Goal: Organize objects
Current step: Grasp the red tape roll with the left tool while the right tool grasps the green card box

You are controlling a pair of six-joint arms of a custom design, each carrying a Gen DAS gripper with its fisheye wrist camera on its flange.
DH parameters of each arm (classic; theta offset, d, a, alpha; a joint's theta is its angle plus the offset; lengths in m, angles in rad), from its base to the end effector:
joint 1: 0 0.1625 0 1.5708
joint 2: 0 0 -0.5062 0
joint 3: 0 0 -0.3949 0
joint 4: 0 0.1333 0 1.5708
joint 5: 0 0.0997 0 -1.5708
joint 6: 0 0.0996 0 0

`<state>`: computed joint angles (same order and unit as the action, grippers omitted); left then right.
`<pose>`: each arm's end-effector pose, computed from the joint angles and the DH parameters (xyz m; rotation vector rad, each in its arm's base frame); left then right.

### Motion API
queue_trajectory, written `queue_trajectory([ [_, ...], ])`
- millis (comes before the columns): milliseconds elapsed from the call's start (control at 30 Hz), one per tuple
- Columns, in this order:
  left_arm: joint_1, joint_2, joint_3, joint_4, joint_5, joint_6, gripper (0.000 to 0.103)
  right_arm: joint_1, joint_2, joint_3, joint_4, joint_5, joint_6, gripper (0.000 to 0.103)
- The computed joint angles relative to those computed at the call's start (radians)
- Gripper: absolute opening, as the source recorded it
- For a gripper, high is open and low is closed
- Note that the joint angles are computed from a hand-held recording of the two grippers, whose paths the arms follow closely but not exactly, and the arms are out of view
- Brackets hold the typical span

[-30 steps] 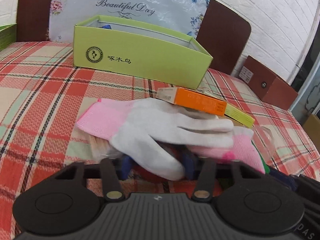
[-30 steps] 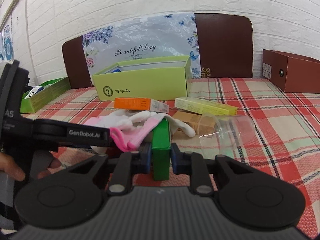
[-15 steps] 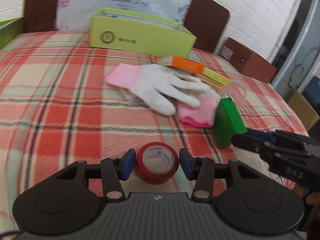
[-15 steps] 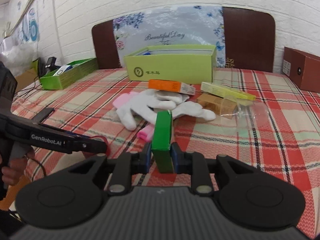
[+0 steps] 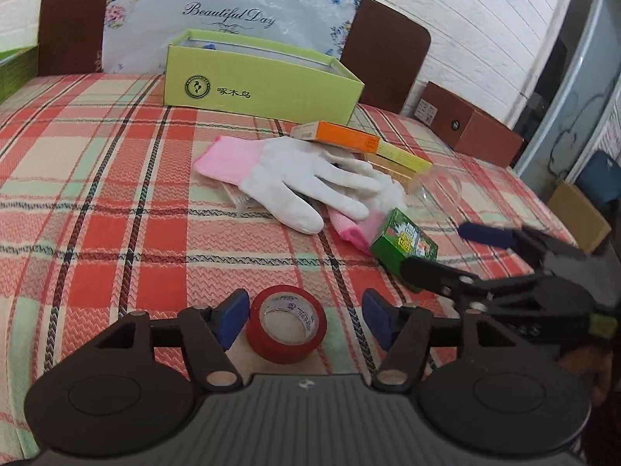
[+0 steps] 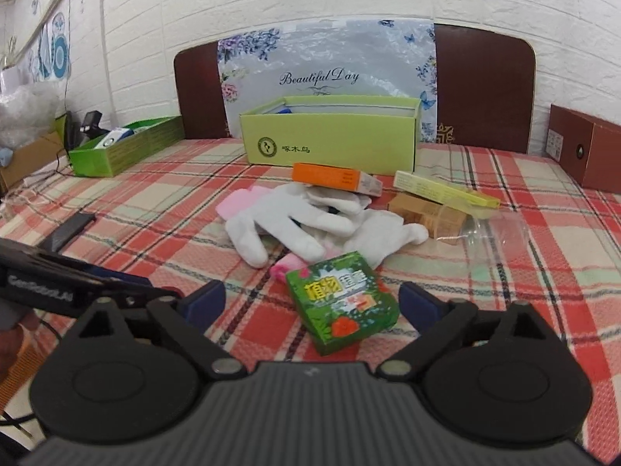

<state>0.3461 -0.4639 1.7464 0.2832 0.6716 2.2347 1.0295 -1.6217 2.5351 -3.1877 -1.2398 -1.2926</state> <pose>-0.3663 -0.3567 -0.0521 0.3936 2.4754 -1.0616 -0.0396 -0.3875 0.3481 1.1118 -2.3808 0.9332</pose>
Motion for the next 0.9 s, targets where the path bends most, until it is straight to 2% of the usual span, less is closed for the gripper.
queue_trajectory([
  [100,0.002,-0.004,0.008,-0.010,0.008,0.016,0.066,0.030,0.062,-0.036,-0.027,-0.043,-0.091,0.103],
  [167,0.007,-0.005,0.009,-0.008,0.018,0.010,0.066,0.045,0.089,-0.077,0.031,-0.073,-0.139,0.103],
  [267,0.014,0.001,0.005,0.003,0.028,0.003,0.066,0.068,0.116,-0.123,0.088,-0.137,-0.122,0.101],
  [367,0.022,0.009,-0.002,0.003,0.028,-0.010,0.066,0.052,0.098,-0.140,0.164,-0.115,-0.127,0.096],
  [433,0.026,0.012,-0.006,-0.005,0.019,-0.003,0.066,0.042,0.089,-0.144,0.189,-0.104,-0.115,0.089],
  [500,0.030,0.014,-0.011,-0.007,0.014,0.022,0.061,0.042,0.086,-0.151,0.219,-0.115,-0.098,0.074],
  [533,0.031,0.018,-0.015,0.002,0.007,0.025,0.053,0.041,0.087,-0.149,0.215,-0.119,-0.091,0.067],
  [567,0.030,0.021,-0.018,0.011,0.001,0.025,0.050,0.041,0.086,-0.147,0.212,-0.120,-0.087,0.066],
  [633,0.030,0.016,-0.013,0.004,0.001,0.028,0.050,0.041,0.077,-0.142,0.213,-0.116,-0.075,0.065],
  [767,0.032,0.005,-0.008,-0.008,0.010,0.035,0.050,0.032,0.025,-0.135,0.299,-0.071,-0.081,0.064],
  [900,0.036,-0.031,0.004,-0.067,0.004,0.096,0.050,0.031,-0.035,-0.141,0.404,-0.007,-0.094,0.061],
])
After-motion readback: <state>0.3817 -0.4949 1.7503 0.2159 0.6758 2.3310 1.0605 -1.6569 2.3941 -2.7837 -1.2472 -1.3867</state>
